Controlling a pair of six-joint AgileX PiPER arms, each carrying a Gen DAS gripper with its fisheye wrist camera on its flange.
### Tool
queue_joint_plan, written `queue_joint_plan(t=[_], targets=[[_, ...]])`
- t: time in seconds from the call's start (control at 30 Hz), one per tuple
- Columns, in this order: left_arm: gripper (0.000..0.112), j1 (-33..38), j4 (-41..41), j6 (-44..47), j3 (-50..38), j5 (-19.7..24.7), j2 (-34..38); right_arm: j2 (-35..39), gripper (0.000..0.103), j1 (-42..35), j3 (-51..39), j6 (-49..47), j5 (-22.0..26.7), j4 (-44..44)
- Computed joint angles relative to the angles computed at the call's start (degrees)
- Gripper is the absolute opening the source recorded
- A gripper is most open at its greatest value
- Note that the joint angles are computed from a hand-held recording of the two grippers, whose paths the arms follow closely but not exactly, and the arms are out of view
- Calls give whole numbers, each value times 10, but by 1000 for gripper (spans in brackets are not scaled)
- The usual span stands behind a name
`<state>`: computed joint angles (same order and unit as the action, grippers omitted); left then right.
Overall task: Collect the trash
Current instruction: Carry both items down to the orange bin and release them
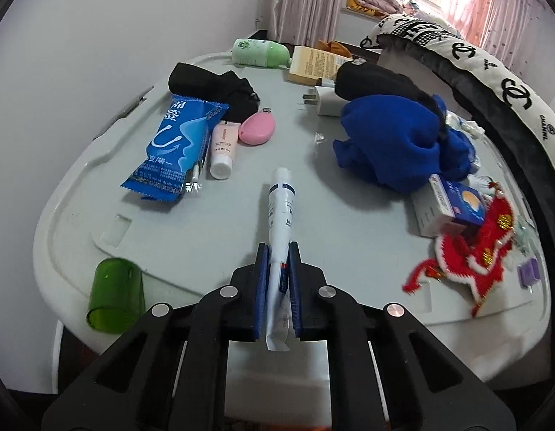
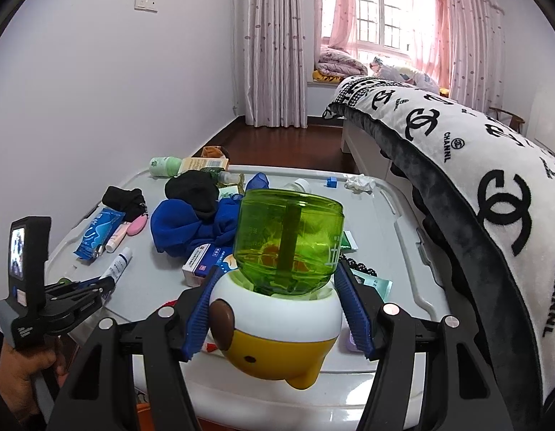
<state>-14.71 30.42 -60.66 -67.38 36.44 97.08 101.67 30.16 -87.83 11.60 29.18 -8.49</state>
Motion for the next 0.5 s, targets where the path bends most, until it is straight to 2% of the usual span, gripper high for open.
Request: queue_joint_plan(t=[0.17, 0.3, 0.4, 0.5], targets=[[11, -35, -30, 41, 1, 35, -47, -11, 62, -2, 10, -12, -8, 13], [11, -92, -51, 89, -6, 87, -80, -25, 62, 2, 18, -23, -9, 20], [11, -133, -126, 158, -4, 129, -104, -43, 62, 9, 30, -39, 2, 33], [11, -177, -189, 190, 14, 160, -123, -79, 62, 16, 62, -70, 26, 66]])
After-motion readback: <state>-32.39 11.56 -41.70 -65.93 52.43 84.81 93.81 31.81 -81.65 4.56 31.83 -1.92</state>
